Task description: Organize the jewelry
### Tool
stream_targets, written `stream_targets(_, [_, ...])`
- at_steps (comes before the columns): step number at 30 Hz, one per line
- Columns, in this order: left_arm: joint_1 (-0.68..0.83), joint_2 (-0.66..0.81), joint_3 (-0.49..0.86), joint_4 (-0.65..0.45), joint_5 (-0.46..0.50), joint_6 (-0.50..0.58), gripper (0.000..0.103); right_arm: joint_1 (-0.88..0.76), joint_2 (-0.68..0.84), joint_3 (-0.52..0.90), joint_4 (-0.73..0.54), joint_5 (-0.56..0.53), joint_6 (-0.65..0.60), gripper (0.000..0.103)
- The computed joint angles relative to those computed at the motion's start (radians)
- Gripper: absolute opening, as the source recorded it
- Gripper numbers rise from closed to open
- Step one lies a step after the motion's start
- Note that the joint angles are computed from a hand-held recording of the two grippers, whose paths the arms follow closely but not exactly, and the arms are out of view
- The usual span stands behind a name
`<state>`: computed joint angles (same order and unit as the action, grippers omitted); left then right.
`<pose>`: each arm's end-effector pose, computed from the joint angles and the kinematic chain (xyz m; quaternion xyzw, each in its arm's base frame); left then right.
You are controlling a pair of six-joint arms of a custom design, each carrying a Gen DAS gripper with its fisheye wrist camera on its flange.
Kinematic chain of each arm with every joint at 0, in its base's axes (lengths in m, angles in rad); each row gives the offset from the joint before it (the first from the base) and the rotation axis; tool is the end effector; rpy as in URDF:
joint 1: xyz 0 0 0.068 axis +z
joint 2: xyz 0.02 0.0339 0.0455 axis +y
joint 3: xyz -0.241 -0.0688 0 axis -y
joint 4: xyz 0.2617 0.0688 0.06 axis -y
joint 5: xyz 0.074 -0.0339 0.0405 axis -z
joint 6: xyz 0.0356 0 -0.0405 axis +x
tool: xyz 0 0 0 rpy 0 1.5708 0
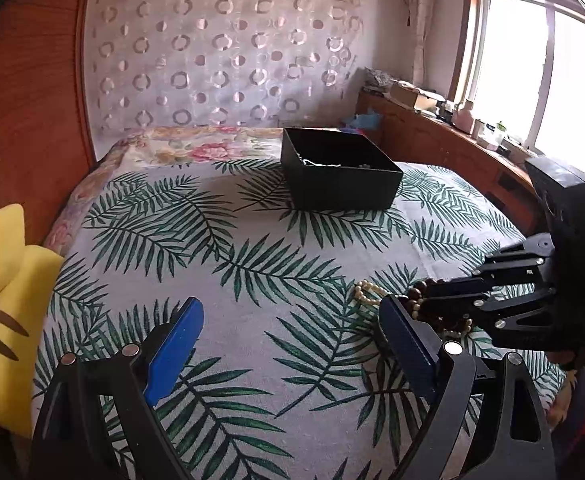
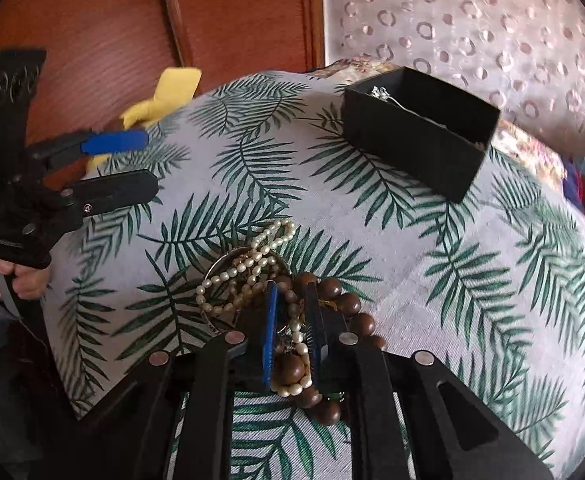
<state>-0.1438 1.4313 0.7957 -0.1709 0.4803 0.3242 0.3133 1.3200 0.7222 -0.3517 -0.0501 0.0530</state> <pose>0.3002 -0.0601 0.1689 0.2953 0.8561 -0.1872 0.3806 0.2602 0.0862 0.1602 -0.1311 0.9428 0.0791 0.2961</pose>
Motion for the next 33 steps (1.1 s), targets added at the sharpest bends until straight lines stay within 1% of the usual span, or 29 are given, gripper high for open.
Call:
stream_targets(3, [-0.005, -0.006, -0.008, 0.005, -0.003, 0.002, 0.086, -0.002, 0.022, 0.030, -0.030, 0.000, -0.021, 0.015])
stream_targets(4, [-0.012, -0.006, -0.011, 0.009, -0.007, -0.005, 0.086, -0.006, 0.022, 0.031, -0.031, -0.006, -0.026, 0.008])
stream_targets(8, [-0.014, -0.005, -0.016, 0.007, -0.009, -0.005, 0.086, -0.012, -0.015, -0.001, -0.005, -0.009, -0.022, 0.006])
stream_targets(13, [-0.030, -0.005, -0.021, -0.001, -0.013, -0.001, 0.086, -0.047, -0.171, -0.067, 0.019, -0.015, 0.006, 0.006])
stream_targets(16, [-0.042, -0.006, -0.024, -0.003, -0.014, -0.002, 0.086, -0.070, -0.280, -0.082, -0.008, -0.006, 0.010, 0.006])
stream_targets(21, [-0.065, -0.005, -0.027, -0.018, -0.016, 0.005, 0.086, -0.129, -0.429, -0.058, -0.079, -0.011, -0.014, 0.006])
stream_targets(26, [-0.089, -0.002, -0.030, -0.023, -0.025, 0.006, 0.086, -0.171, -0.521, -0.010, -0.122, -0.002, -0.031, 0.006])
stream_targets(33, [-0.124, 0.000, -0.032, -0.050, -0.044, 0.032, 0.086, -0.266, -0.597, 0.042, -0.169, -0.029, -0.066, 0.006])
